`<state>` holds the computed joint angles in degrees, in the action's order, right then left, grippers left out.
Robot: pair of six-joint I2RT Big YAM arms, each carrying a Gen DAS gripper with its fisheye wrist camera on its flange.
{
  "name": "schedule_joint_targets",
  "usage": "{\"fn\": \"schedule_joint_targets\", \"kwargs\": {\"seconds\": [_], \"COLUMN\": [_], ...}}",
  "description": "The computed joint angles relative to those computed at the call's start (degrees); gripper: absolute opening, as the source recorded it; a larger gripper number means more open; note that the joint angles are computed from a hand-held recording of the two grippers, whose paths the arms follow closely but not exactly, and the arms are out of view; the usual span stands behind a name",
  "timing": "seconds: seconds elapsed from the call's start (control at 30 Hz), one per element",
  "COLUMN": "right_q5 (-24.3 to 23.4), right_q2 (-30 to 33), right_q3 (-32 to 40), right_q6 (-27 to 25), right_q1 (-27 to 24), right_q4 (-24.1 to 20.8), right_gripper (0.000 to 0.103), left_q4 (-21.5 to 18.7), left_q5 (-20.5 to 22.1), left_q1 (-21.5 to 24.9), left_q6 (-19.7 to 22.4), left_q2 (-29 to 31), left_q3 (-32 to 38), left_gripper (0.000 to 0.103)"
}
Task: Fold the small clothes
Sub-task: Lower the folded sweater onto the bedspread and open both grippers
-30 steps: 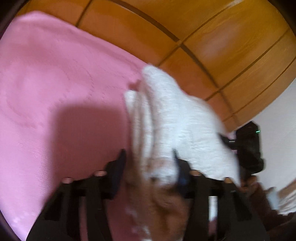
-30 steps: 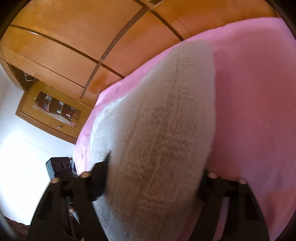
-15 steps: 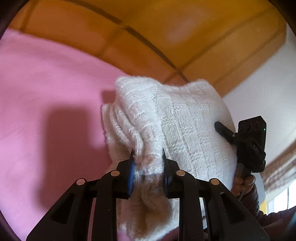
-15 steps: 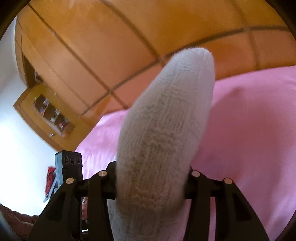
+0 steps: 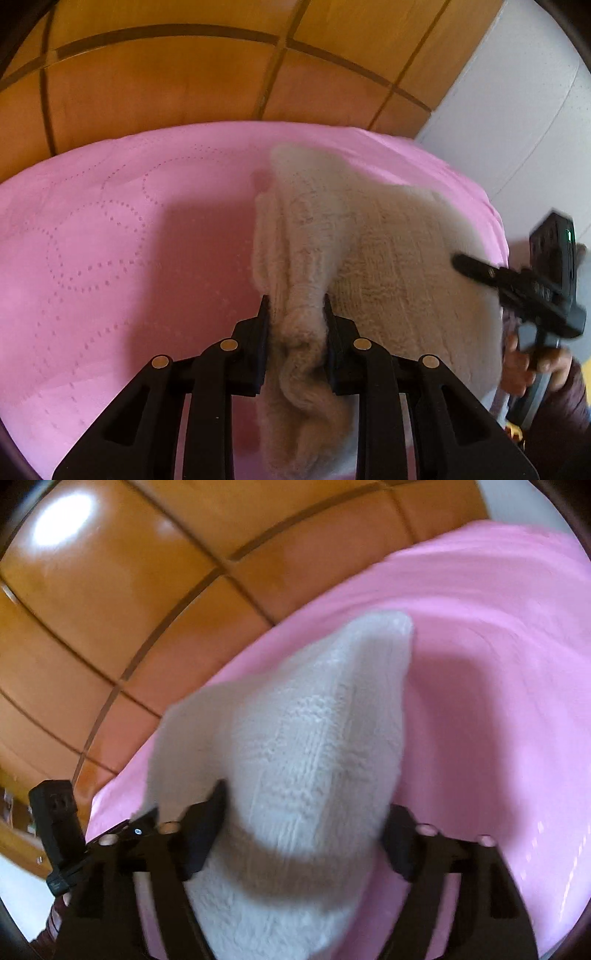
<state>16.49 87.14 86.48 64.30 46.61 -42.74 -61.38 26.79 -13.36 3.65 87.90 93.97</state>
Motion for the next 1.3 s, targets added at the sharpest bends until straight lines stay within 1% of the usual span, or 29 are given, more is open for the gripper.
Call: {"fn": "schedule_joint_targets", "kwargs": {"seconds": [0.03,0.07,0.1,0.13,0.17,0.23,0.27,0.3,0.33,0.37,0.4,0.43,0.47,0.5,0.53,0.57,0.6,0.63,0.7,0.73,0.8,0.87,0.93,0.97,1.03,1.1,1.2,1.3], "right_q5": [2.79,7.34,10.15,13.83,16.39,19.29,19.89,19.87,18.91,17.53,16.91,17.38,18.54,19.36,20.32,21.43,22.40,23.50,24.66,25.42,26.07,27.21,26.88,26.36,25.83,26.28,27.14,27.00], "right_q2": [-0.80,-1.16,-1.29,-1.48,-1.22,0.88,2.73,4.79,7.19,9.89,12.86,15.12,15.21,15.48,16.27,17.30,17.66,17.91,17.97,18.22,20.26,21.57,22.34,22.45,24.04,24.84,26.27,25.47], "right_q3": [-0.52,0.44,1.30,2.63,4.28,8.79,11.48,14.00,16.53,19.24,22.35,24.05,23.52,24.01,26.06,28.26,29.34,30.60,31.14,31.77,35.56,37.05,37.20,36.84,37.97,38.29,40.21,39.37], "right_q6": [0.65,1.66,2.24,2.06,1.30,-0.01,-0.91,-1.35,-1.99,-2.10,-1.88,-1.16,-0.52,0.19,1.35,2.33,2.68,2.82,2.93,3.55,4.14,5.74,7.01,6.82,6.50,6.41,7.05,7.80], "right_q1": [0.91,2.29,3.33,4.85,6.12,7.95,8.54,8.47,8.27,7.87,7.46,7.15,7.29,7.46,8.00,8.58,9.18,10.21,11.70,12.93,13.49,14.96,15.37,15.13,14.53,14.31,14.43,14.72], "right_q4": [-0.59,-3.38,-5.13,-6.70,-8.09,-11.51,-13.17,-14.51,-17.21,-20.62,-24.39,-26.77,-26.40,-27.03,-29.69,-31.85,-32.71,-33.08,-33.01,-34.30,-36.91,-38.88,-39.44,-39.06,-40.03,-40.14,-42.02,-41.10], "right_gripper": [0.082,0.082,0.081,0.076,0.068,0.058,0.054,0.052,0.052,0.053,0.053,0.055,0.056,0.056,0.056,0.058,0.060,0.064,0.064,0.064,0.064,0.064,0.064,0.064,0.065,0.067,0.068,0.071], "left_q4": [0.99,2.02,3.28,4.63,5.25,7.11,7.41,7.40,8.04,8.50,8.76,8.98,9.42,9.26,8.64,8.25,8.35,8.95,9.44,9.83,10.68,11.30,11.22,11.38,11.65,11.89,11.24,11.55], "left_q5": [-1.17,-1.97,-3.16,-4.88,-6.23,-8.17,-8.59,-8.85,-9.73,-10.59,-11.30,-11.55,-12.70,-12.80,-12.20,-12.00,-12.47,-12.92,-12.86,-13.30,-14.05,-15.20,-15.83,-16.52,-17.08,-17.40,-17.27,-17.31], "left_q1": [-0.26,-0.35,-0.71,-1.00,-1.56,-2.22,-2.25,-1.77,-2.10,-2.18,-2.39,-2.00,-2.01,-1.50,-1.01,-0.79,-0.71,-0.66,-0.36,-0.38,-0.39,-0.42,-0.44,-0.52,-0.58,-0.59,-0.15,0.07], "left_q6": [-0.54,-0.26,0.14,1.07,1.30,1.19,0.75,0.81,0.56,0.58,0.46,0.52,0.13,0.03,-0.92,-1.51,-1.81,-1.92,-2.19,-2.21,-2.31,-2.38,-2.43,-2.33,-1.85,-1.92,-2.50,-2.97], "left_q2": [-0.78,-1.85,-3.03,-3.44,-4.71,-5.94,-5.92,-5.46,-4.62,-5.06,-4.80,-5.20,-5.54,-6.28,-6.45,-6.67,-7.01,-7.82,-9.08,-9.89,-11.04,-11.64,-11.36,-11.27,-11.23,-11.52,-12.16,-13.64], "left_q3": [-0.65,-1.88,-3.30,-4.06,-5.20,-6.89,-7.02,-6.77,-6.48,-7.33,-7.38,-7.83,-8.19,-8.76,-8.55,-8.42,-8.51,-9.16,-10.19,-10.78,-11.68,-12.46,-12.87,-13.12,-13.69,-13.89,-13.62,-14.16], "left_gripper": [0.024,0.024,0.024,0.024,0.024,0.024,0.024,0.024,0.024,0.024,0.027,0.030,0.039,0.042,0.043,0.046,0.049,0.049,0.049,0.049,0.054,0.054,0.054,0.054,0.054,0.054,0.054,0.054]}}
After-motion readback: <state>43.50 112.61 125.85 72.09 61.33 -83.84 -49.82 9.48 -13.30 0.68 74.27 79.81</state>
